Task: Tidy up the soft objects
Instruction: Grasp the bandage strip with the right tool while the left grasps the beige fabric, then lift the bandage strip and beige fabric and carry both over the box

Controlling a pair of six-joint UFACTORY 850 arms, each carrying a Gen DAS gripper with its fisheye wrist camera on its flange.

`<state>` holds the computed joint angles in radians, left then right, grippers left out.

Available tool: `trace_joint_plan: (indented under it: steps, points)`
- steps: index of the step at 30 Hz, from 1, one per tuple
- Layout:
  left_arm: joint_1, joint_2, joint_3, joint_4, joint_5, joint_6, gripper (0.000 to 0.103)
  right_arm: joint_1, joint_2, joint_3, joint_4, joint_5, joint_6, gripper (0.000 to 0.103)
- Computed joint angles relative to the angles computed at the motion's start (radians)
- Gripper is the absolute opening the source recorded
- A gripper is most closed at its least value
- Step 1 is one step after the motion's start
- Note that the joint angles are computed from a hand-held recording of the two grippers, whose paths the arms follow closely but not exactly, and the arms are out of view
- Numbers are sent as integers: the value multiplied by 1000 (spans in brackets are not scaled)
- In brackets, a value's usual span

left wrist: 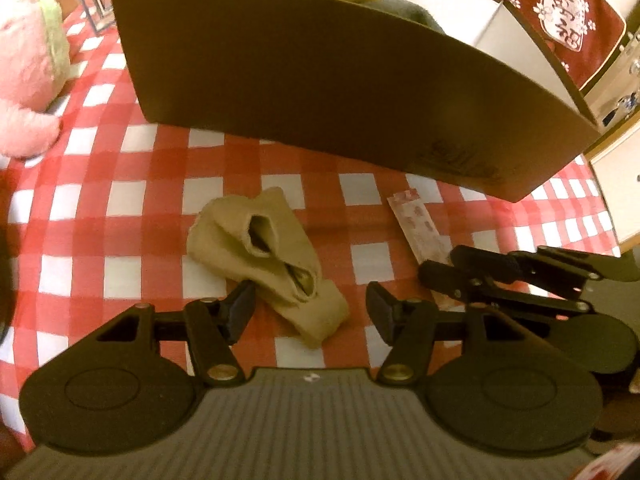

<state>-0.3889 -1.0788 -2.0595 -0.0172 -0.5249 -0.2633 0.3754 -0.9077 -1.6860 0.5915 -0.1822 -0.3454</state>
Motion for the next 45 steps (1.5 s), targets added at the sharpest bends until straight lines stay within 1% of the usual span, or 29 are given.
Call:
trace_joint_plan:
  steps: [2, 3, 5, 8, 12, 15, 17, 19, 22, 24, 27, 29, 31, 33, 35, 38, 41, 45]
  points:
    - [-3, -1, 3, 31, 3, -8, 43, 3, 0, 0, -2, 2, -8, 35]
    - [-2, 5, 16, 30, 13, 1, 42, 4, -1, 0, -9, 2, -6, 40]
    - [4, 23, 46, -3, 35, 37, 32, 9, -3, -2, -25, 3, 0, 46]
    - [8, 54, 96, 4, 58, 60, 31, 14, -4, -1, -51, 13, 18, 50]
    - [21, 90, 152, -6, 69, 84, 33, 19, -5, -1, -121, 17, 59, 51]
    - [24, 99, 165, 4, 66, 59, 34, 20, -5, 1, -124, 23, 56, 51]
    - [21, 94, 160, 16, 65, 41, 35, 22, -7, 0, -166, 30, 94, 51]
    - [14, 82, 147, 62, 64, -5, 34, 26, -8, -1, -248, 39, 166, 51]
    - [3, 73, 142, 140, 76, -66, 34, 34, -15, -7, -417, 51, 311, 51]
    - [-1, 66, 133, 187, 75, -107, 30, 38, -18, -9, -539, 57, 417, 51]
    - [2, 59, 124, 185, 78, -122, 28, 45, -24, -14, -727, 64, 589, 51]
    - [4, 57, 120, 174, 78, -115, 27, 46, -26, -15, -783, 64, 639, 50]
    - [3, 63, 130, 176, 85, -113, 26, 46, -23, -10, -812, 68, 671, 44]
    - [3, 64, 134, 181, 87, -115, 26, 45, -19, -4, -796, 72, 652, 34]
    - [3, 63, 132, 180, 84, -114, 26, 43, -15, 0, -760, 72, 616, 29]
    - [1, 64, 128, 175, 76, -108, 25, 38, -9, 4, -626, 65, 493, 29]
    - [-1, 70, 135, 176, 76, -107, 25, 38, -1, 15, -576, 64, 444, 28]
    - [-4, 87, 159, 177, 89, -106, 24, 35, 14, 34, -437, 58, 320, 28]
